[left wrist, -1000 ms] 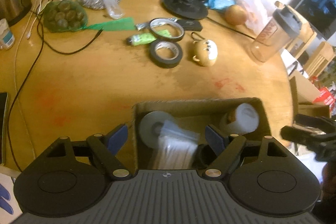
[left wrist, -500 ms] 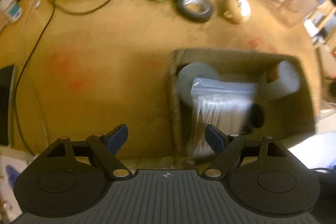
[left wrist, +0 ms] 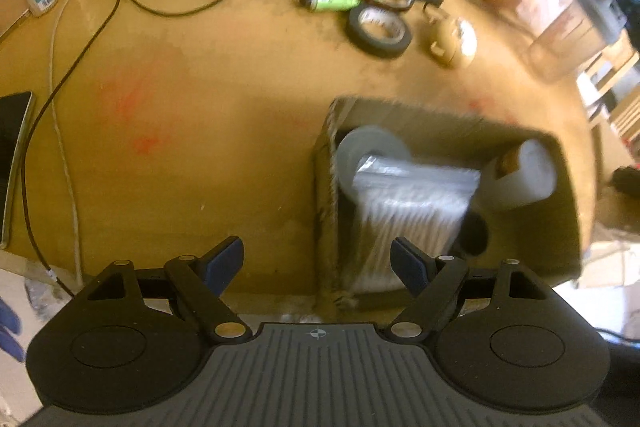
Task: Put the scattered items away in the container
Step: 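Withdraw both open grippers up out of the cardboard box, then move the right gripper toward the orange shiba-dog earbud case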
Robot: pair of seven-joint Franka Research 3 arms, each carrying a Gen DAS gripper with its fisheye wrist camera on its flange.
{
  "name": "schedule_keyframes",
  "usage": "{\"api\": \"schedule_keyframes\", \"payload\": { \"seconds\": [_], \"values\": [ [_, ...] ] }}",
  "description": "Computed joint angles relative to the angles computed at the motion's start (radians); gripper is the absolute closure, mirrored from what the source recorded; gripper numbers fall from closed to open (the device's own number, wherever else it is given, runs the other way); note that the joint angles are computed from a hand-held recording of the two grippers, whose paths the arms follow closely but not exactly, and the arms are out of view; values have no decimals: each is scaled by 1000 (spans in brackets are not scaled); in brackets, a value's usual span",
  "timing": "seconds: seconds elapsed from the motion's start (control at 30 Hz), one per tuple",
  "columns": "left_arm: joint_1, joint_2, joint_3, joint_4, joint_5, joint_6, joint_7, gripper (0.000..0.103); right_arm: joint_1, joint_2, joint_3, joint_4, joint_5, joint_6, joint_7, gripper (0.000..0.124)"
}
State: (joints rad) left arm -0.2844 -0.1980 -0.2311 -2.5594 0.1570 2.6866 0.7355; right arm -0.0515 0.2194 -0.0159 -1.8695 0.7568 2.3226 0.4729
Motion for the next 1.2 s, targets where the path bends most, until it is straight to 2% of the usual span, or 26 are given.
{"api": "schedule_keyframes", "payload": {
  "seconds": [0.17,0.53,0.73,0.97,1.2],
  "values": [
    [18,-12,-17,7,57,66,-57,22,-1,31,1,39,-27,-6,-5,21],
    [31,57,-28,108,174,43,-147,22,-22,174,30,231,-57,-57,3,21],
    [35,54,-26,126,211,93,-166,22,-30,270,50,354,-99,-112,5,21],
    [40,84,-43,196,297,52,-243,22,-35,387,85,520,-132,-202,-23,21],
    [28,93,-42,216,315,13,-299,22,-22,520,116,708,-178,-289,-79,21]
  ]
}}
